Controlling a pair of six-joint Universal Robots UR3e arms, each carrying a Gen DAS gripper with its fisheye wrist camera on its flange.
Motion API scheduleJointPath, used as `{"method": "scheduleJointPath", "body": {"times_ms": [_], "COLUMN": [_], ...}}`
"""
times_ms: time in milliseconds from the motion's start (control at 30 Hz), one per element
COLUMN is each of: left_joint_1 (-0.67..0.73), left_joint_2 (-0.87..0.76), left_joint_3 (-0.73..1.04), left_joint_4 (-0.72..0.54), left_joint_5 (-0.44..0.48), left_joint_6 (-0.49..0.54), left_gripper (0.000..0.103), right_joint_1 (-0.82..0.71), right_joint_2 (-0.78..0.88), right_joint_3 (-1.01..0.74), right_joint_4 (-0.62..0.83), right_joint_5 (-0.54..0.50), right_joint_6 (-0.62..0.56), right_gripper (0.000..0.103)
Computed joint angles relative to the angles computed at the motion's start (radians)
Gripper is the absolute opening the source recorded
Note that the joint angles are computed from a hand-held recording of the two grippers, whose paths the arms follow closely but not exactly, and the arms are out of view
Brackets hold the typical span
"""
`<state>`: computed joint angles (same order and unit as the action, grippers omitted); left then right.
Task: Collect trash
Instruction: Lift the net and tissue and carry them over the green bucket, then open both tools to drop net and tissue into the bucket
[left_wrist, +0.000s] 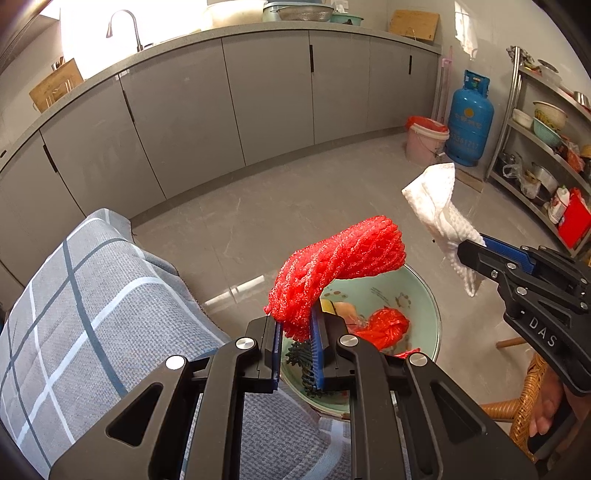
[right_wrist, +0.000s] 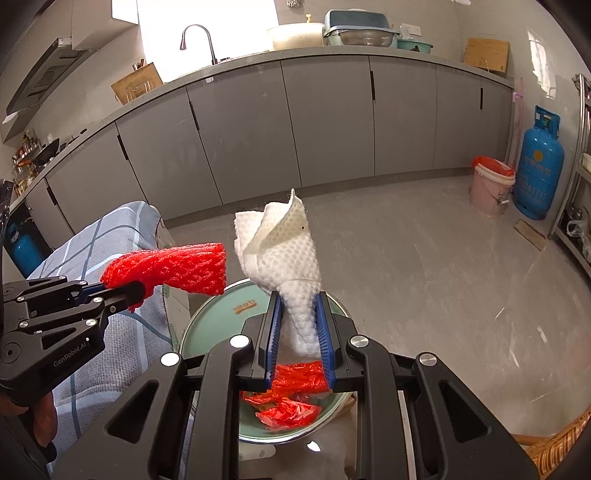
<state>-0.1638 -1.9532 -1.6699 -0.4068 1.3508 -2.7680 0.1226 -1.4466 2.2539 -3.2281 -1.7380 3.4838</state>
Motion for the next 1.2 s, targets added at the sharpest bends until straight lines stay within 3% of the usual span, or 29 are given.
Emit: {"method": "scheduleJointPath", "body": {"times_ms": [433,1200], "left_joint_1": [-0.033,-0.034], "left_joint_2": [-0.083,-0.089], "left_joint_3": [0.118,0.111], "left_joint_4": [-0.085,-0.089], "left_joint_5": [0.113,0.104], "left_joint_6": [-0.073,-0.078], "left_gripper": [0.014,0.015], "right_joint_1": [-0.037,-0.055], "right_joint_2": [0.018,0.033], "right_joint_3": [-0.019,-0.022], "right_joint_4": [0.059,0.044], "right_joint_5": [0.046,0.107], "right_joint_6": [0.014,0.003], "right_gripper": [0.021,0.023]}}
